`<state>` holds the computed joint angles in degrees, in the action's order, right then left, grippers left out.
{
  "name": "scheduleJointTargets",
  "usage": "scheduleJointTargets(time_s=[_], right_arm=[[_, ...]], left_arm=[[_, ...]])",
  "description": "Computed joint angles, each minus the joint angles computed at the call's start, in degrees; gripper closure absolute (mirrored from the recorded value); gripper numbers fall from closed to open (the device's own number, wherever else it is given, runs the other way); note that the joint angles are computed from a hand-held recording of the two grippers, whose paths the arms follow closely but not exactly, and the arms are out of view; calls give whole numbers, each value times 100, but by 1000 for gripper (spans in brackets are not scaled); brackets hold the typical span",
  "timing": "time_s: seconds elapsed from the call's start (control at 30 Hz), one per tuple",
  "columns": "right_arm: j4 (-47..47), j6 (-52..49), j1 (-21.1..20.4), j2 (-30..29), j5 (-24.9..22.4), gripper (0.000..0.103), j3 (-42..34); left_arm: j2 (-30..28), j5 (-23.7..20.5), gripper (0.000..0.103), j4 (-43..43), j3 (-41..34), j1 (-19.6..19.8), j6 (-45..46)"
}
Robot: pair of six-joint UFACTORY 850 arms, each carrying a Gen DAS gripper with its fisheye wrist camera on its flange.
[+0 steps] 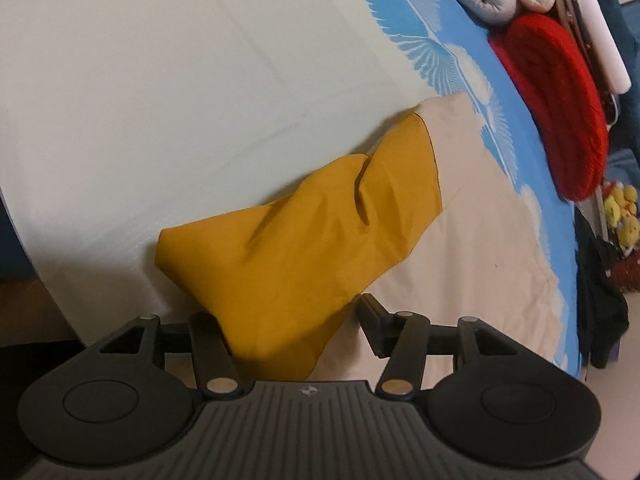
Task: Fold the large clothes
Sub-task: 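Lift the orange sleeve with the left tool and lay it over the jacket body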
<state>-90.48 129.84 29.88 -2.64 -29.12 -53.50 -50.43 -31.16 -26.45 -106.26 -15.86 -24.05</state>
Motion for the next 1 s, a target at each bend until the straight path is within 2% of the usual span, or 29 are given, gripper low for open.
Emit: scheduleJointTargets(time_s=[0.07, 0.1, 0.17, 0.27, 0.43, 0.57, 0.63, 0.7, 0.83, 0.9, 1.0], right_arm=[[-465, 235, -62, 568, -230, 82, 366], [-662, 287, -119, 828, -320, 82, 532], [-835, 49, -263, 1354, -515, 81, 834], [-742, -540, -575, 1924, -729, 81, 1205], [-198, -744, -1079, 2383, -819, 81, 1700], [-292, -744, -1214, 2726, -839, 81, 2010], [-505, -381, -1309, 2915, -733, 81, 2147], [-660, -37, -1446, 3015, -637, 81, 2224], [-1026, 573, -1778, 3206, -229, 81, 2391], [-1130, 704, -1983, 3243, 109, 81, 2419], [-1181, 699, -2282, 3309, 560, 81, 2453]], left_arm=[[58, 183, 64, 264, 41, -73, -135], [139, 346, 78, 211, 144, -104, -24], [302, 648, 85, 498, 291, -218, -66], [586, 1115, 87, 1717, 463, -510, -568], [1210, 2233, 88, 4715, 1009, -1138, -1808], [1405, 2461, 89, 7114, 958, -1831, -2948], [1377, 2574, 89, 7636, 827, -2213, -3048], [1189, 2626, 89, 7199, 560, -2607, -2216], [492, 2308, 89, 5372, -129, -3360, 182], [-17, 1744, 88, 4365, -679, -3647, 1382], [-922, 380, 74, 2935, -1889, -3807, 2986]])
